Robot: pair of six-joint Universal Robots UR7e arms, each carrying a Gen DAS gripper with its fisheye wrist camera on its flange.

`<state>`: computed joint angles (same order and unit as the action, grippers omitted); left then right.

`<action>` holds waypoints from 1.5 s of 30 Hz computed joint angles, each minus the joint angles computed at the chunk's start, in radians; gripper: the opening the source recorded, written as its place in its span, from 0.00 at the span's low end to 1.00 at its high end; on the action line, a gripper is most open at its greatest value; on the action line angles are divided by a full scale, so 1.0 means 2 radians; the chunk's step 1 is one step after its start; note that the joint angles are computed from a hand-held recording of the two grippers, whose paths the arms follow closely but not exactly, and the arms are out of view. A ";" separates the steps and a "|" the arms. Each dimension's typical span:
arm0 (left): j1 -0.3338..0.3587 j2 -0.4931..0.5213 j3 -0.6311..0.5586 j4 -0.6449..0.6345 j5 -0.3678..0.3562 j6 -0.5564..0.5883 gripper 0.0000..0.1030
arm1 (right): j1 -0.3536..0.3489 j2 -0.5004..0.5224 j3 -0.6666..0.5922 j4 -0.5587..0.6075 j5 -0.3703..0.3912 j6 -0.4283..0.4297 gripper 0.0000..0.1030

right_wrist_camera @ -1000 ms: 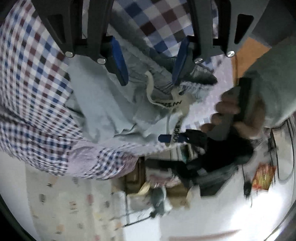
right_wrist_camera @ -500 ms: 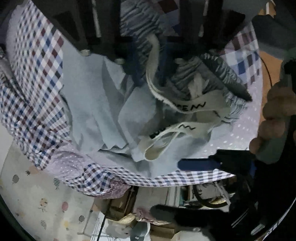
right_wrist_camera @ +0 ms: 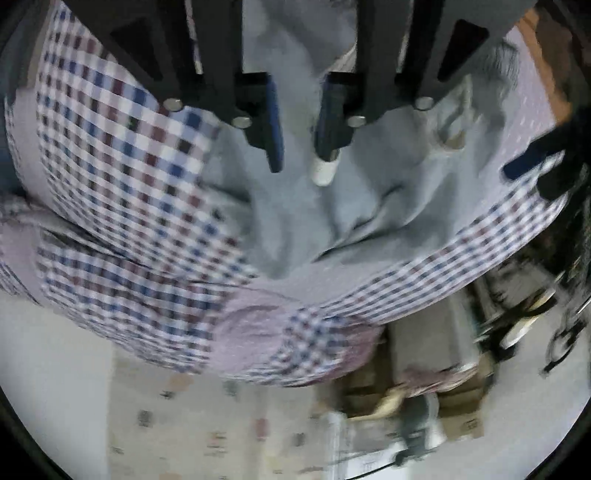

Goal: Fold clothes

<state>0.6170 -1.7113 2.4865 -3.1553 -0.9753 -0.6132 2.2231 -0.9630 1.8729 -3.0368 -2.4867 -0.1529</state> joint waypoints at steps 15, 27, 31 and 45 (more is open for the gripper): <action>0.007 -0.003 -0.001 0.001 -0.007 -0.008 0.85 | 0.009 -0.029 -0.018 0.198 0.078 0.047 0.53; 0.003 -0.004 -0.001 0.004 -0.001 -0.011 0.85 | 0.022 -0.015 -0.003 0.279 0.067 0.028 0.06; 0.000 -0.006 0.002 0.003 0.006 -0.011 0.85 | 0.031 -0.004 -0.006 0.187 0.015 0.021 0.06; -0.008 0.006 0.001 0.024 0.019 -0.017 0.85 | 0.028 -0.039 0.039 0.055 -0.015 0.023 0.75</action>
